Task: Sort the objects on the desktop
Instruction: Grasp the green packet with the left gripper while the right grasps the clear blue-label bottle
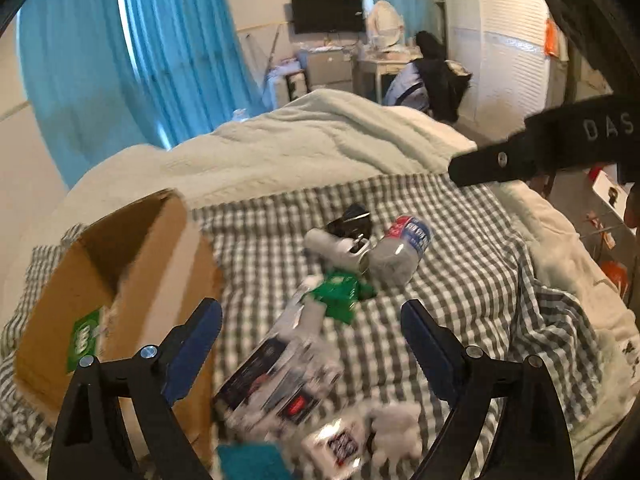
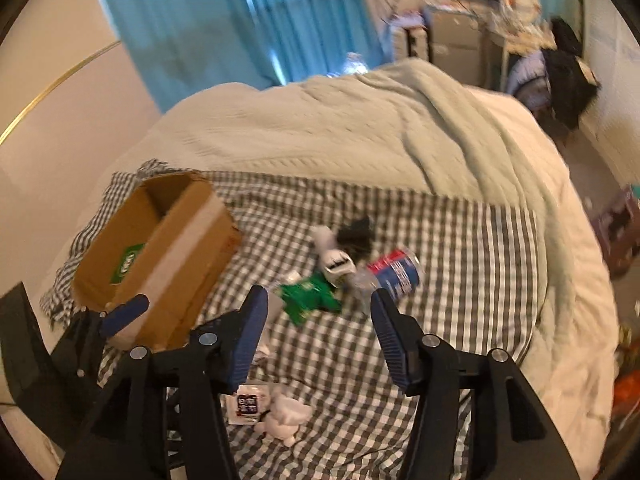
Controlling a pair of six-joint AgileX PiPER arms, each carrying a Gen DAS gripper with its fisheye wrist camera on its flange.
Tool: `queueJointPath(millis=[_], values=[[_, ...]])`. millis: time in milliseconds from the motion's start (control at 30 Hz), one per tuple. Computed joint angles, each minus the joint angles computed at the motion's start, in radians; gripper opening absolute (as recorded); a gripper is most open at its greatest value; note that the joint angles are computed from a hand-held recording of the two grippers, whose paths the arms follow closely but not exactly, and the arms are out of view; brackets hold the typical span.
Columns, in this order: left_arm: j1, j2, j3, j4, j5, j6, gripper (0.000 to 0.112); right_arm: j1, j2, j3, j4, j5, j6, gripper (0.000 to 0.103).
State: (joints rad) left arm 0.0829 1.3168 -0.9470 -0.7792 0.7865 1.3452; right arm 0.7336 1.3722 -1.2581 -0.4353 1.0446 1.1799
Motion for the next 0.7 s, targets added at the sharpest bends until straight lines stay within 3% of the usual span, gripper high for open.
queueJointPath(millis=[100, 167, 300, 433, 533, 600, 700], values=[[-0.092, 0.085, 0.001, 0.025, -0.127, -0.073, 0.093, -0.063, -0.042, 0.131, 0.036, -0.104, 0.011, 0.057], [-0.111, 0.196, -0.06, 0.044, -0.1, -0.142, 0.093, -0.126, -0.039, 0.195, 0.085, -0.155, -0.046, 0.058], [-0.182, 0.32, -0.094, 0.117, -0.182, -0.246, 0.093, -0.236, 0.009, 0.251, 0.18, -0.265, -0.162, 0.062], [-0.212, 0.399, -0.122, 0.081, -0.214, -0.198, 0.093, -0.297, 0.088, 0.232, 0.18, -0.331, -0.27, 0.08], [-0.262, 0.438, -0.138, 0.131, -0.276, -0.21, 0.093, -0.343, 0.153, 0.21, 0.213, -0.378, -0.404, 0.092], [-0.304, 0.463, -0.14, 0.199, -0.343, -0.248, 0.093, -0.371, 0.205, 0.178, 0.26, -0.361, -0.518, 0.093], [-0.305, 0.518, -0.175, 0.197, -0.333, -0.237, 0.093, -0.383, 0.245, 0.163, 0.231, -0.368, -0.572, 0.093]])
